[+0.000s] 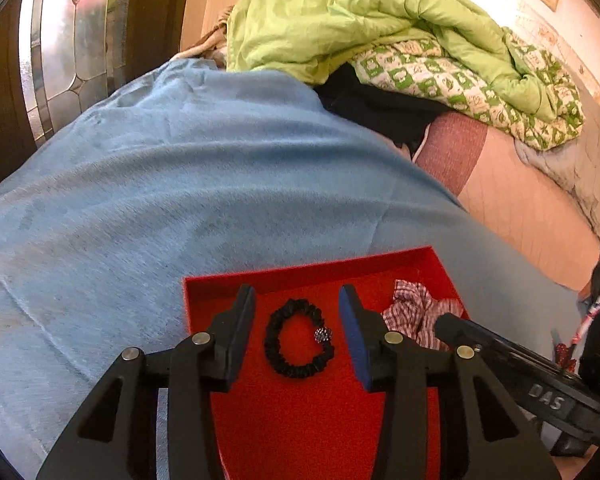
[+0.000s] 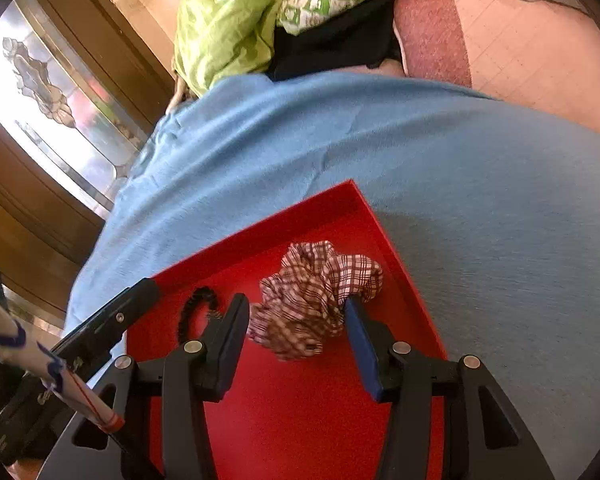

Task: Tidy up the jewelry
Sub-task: 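Move the left tool to the jewelry pile and grasp the gold coin pendant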

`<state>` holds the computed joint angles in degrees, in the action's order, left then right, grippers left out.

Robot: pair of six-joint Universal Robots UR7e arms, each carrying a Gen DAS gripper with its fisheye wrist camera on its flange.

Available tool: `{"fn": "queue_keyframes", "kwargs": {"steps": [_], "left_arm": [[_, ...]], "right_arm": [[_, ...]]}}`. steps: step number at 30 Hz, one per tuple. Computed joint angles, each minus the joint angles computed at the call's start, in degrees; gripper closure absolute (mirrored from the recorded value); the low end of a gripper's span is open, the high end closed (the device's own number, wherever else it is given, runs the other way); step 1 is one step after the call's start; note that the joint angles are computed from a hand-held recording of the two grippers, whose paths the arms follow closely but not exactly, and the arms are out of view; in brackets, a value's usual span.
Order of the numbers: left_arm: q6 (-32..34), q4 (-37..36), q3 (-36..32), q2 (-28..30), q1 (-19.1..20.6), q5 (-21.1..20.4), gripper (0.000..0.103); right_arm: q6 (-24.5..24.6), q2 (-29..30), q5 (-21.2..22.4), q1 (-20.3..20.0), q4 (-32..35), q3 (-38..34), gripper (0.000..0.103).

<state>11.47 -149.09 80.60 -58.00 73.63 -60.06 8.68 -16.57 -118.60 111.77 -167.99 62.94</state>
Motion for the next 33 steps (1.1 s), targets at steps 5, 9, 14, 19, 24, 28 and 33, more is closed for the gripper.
{"fn": "queue_keyframes", "kwargs": {"steps": [5,9,14,19,24,28,33], "left_arm": [[0.7,-1.3,1.7,-1.4,-0.8,-0.7,0.061],[2.3,-3.3,4.6,-3.0,-2.0,-1.4,0.060],[3.8,-5.8,9.2,-5.0,-3.7,-2.3,0.058],[5.1,-6.5,15.9,-8.3,-5.7,-4.0,0.057],[6.9,-5.9,22.3,-12.1,-8.0,-6.7,0.057],[5.9,-3.7,28.2,-17.0,-9.4,-8.7,0.057],[7.3,1.8,34.0,-20.4,-10.2,-11.5,0.054]], "right_arm": [[-0.7,-3.7,1.5,1.0,-4.3,6.1,0.050],[-1.7,-9.0,3.7,2.0,-10.7,15.8,0.050],[-1.0,-16.0,5.3,3.1,-20.3,30.0,0.050],[0.1,-21.4,3.0,4.8,-31.6,42.7,0.050],[0.7,-23.8,0.1,5.5,-40.9,51.7,0.050],[2.0,-24.7,-1.7,4.4,-48.4,58.3,0.050],[3.9,-27.1,-3.3,2.7,-50.8,63.3,0.050]]}}
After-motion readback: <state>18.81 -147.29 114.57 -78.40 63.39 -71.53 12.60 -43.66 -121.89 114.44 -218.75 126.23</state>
